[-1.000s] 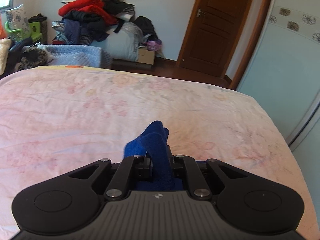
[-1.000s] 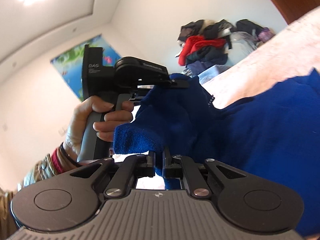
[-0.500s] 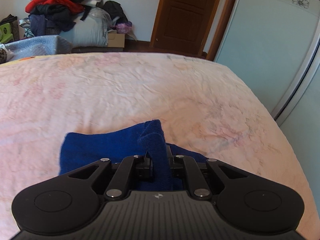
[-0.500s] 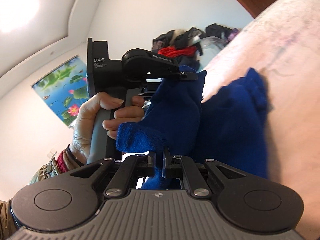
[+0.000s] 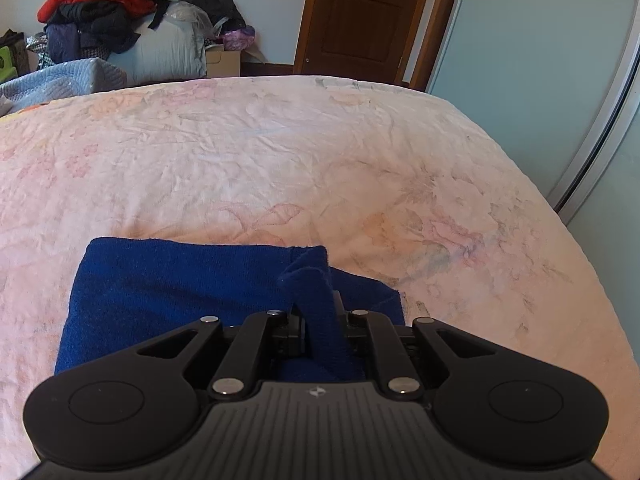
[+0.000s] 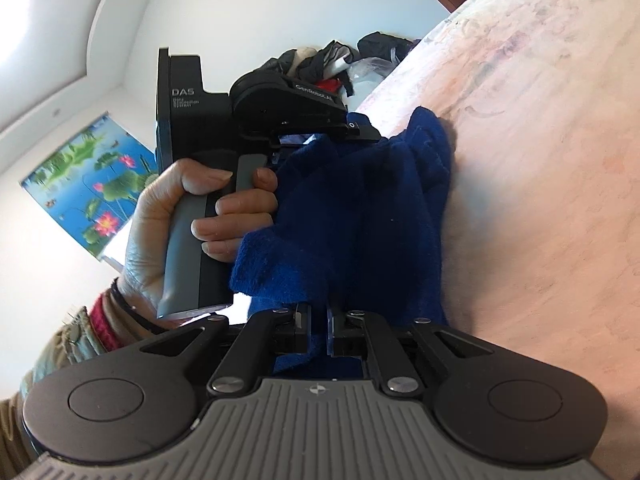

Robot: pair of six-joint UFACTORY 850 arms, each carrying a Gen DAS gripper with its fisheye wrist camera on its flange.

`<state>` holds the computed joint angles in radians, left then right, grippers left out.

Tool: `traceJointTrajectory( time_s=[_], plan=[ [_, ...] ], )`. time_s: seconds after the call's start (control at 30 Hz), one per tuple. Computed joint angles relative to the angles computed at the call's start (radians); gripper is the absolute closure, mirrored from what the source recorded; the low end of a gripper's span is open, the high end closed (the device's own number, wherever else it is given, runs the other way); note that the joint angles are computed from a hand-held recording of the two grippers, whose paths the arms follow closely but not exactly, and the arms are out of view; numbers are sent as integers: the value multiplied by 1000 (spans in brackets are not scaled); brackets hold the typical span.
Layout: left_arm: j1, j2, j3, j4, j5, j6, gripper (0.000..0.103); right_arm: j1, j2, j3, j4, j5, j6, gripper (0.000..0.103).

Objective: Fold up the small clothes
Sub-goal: 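Lift the held edge with both grippers and fold the sweater over again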

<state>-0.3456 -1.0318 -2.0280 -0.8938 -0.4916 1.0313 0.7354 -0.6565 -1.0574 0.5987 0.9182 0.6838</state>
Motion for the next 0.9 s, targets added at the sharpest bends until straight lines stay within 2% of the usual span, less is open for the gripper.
traceJointTrajectory(
  time_s=[0.53,0.63,0.73,0.77,0.8,0.9],
  plan=[
    [-5,-10,-21,67,-22,-86,92,-4,2,3,47,-49,-19,87],
    [-3,-17,-37,72,-51,-93,86,-8,-1,0,41,-55,-19,87],
    [6,-22,-53,16,-115,-50,59,-13,-6,-7,39,-63,-29,87],
    [12,-20,-51,-32,-140,-12,39,-13,-7,-9,41,-65,-34,87],
    [16,-13,-40,-85,-153,31,25,-14,-8,-11,40,-68,-35,87],
    [22,20,9,-229,-160,173,22,-16,-11,-13,38,-72,-32,85]
  ],
)
